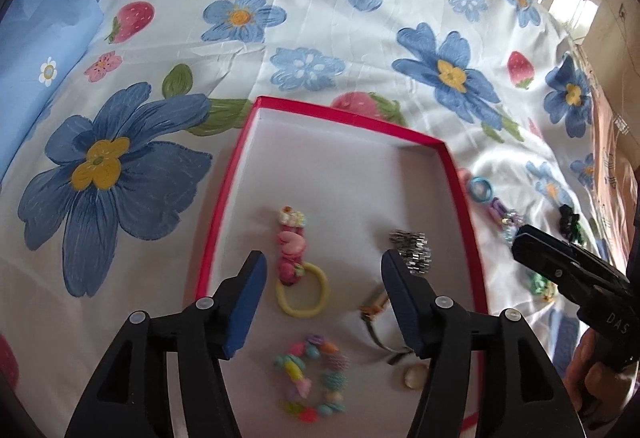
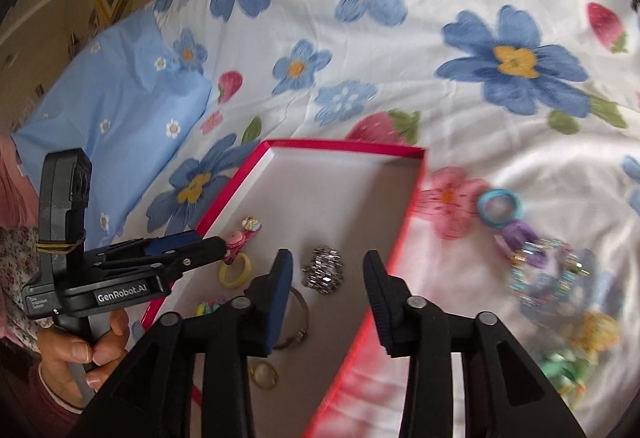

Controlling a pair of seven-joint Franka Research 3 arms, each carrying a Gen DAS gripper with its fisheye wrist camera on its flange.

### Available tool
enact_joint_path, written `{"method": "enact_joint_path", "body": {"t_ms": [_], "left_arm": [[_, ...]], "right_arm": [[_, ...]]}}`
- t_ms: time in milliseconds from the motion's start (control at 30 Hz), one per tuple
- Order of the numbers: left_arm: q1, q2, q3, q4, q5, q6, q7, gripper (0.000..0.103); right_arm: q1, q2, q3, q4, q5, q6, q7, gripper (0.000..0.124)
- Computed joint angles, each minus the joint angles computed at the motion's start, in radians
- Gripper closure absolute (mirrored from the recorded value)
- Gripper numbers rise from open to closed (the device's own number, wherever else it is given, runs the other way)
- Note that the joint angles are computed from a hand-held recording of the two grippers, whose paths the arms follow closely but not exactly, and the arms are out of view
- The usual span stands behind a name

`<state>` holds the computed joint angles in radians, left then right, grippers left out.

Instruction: Organize jewelry

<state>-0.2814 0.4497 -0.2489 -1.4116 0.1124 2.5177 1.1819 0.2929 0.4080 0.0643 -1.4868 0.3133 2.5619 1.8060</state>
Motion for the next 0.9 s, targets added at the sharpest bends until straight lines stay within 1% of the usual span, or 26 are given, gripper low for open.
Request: {"method": "enact_joint_path", "body": {"t_ms": [67,233,500,600,667,767,900], "left_arm": [[0.003,-0.017,-0.010,-0.018,-0.011,0.007,0.009,0.043],[-0.005,-0.040,-0.031,-0.037,-0.037,0.015,0.034,0.040],[-0.041,-0.007,-0.045,0.025,-0.051,-0.024,0.075,0.039],[-0.061,0.023,-0.046,0.073,-0.047,-0.053,0.084,0.039],[-0.078,0.050,-0.044,0.117,-0.041,-0.076,0.086,0.039],[-0.102,0.089,-0.039,0.181,-0.029,-0.107,0.089,0.039],[-0.141,0.165,-0.027,0.303,-0.007,-0.162,0.095,0.039]], "right_arm": [[0.003,-0.060,-0.017,-0.078,-0.013,0.027,0.024,0.084],[-0.002,-0.189,-0.046,-0.249,-0.069,0.057,0.100,0.084],[-0.041,-0.350,-0.059,-0.452,-0.199,0.077,0.244,0.083],[-0.063,-0.392,-0.055,-0.504,-0.235,0.084,0.286,0.078],[-0.077,-0.412,-0.052,-0.530,-0.258,0.086,0.310,0.078],[-0.096,-0.429,-0.048,-0.552,-0.266,0.085,0.322,0.078],[-0.111,-0.430,-0.044,-0.560,-0.260,0.087,0.322,0.078]]}}
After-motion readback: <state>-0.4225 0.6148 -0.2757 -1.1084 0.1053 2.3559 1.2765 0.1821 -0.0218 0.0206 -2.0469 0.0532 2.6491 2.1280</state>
